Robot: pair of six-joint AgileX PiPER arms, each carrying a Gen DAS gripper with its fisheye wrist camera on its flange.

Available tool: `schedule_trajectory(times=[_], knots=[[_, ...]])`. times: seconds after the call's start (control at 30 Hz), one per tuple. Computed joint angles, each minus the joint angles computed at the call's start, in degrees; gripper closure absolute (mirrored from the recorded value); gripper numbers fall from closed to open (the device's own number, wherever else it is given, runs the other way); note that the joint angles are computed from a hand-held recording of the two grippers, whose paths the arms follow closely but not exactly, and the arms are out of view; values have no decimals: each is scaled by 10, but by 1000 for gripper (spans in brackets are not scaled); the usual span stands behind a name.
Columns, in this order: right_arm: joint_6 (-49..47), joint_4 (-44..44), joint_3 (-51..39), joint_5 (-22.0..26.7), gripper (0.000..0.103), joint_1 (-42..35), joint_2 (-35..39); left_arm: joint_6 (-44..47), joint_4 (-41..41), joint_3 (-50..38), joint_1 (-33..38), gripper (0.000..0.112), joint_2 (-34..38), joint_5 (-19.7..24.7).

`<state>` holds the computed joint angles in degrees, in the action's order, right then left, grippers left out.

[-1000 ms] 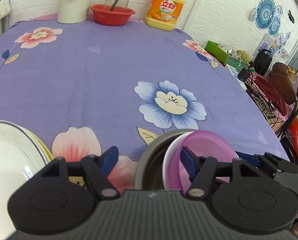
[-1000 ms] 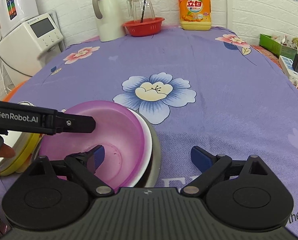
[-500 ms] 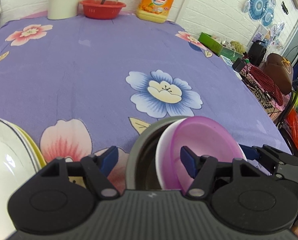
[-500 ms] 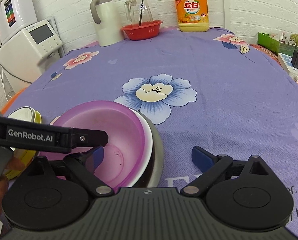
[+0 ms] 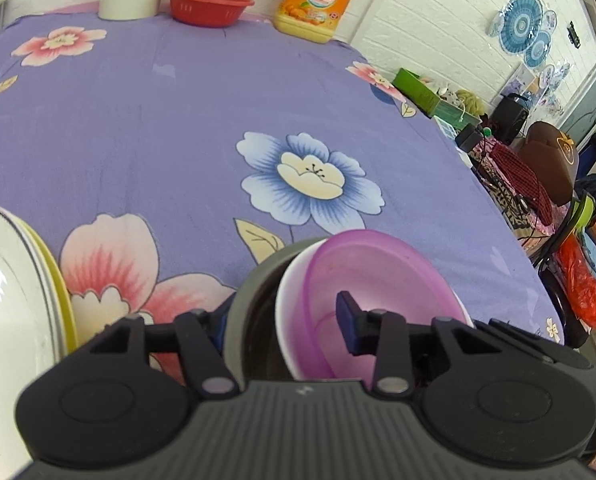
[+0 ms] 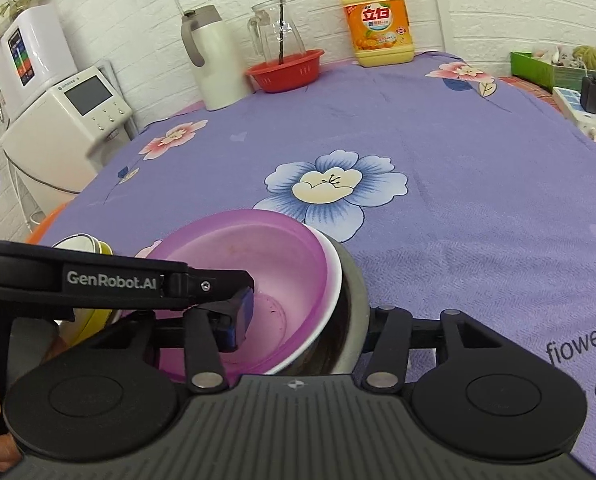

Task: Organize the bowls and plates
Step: 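Open the left tool and release the pink bowl on the stack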

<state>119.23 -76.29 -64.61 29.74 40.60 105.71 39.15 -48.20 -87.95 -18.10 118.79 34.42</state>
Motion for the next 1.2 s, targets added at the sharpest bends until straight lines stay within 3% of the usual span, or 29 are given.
schedule_trajectory(times=[0.27,0.4,0.5,0.63,0.7,0.87,1.0,1.2], knots=[[-39,19,-40,39,17,12,7,26,-28,7,10,78,-23,-24],[-85,17,-103,23,17,11,33,28,-36,25,45,78,-57,-47],[-145,33,-176,-15,17,8,70,29,-35,56,81,78,-92,-79],[-266,115,-295,-70,17,13,142,4,-8,101,138,78,-130,-111],[-366,207,-364,-87,17,17,183,-8,7,116,163,78,-140,-117],[-569,401,-487,-74,17,27,257,7,-3,139,213,78,-143,-114],[-622,459,-524,-51,17,33,282,38,-28,145,230,78,-129,-103],[-618,465,-534,-32,16,35,297,88,-79,140,234,78,-101,-95]])
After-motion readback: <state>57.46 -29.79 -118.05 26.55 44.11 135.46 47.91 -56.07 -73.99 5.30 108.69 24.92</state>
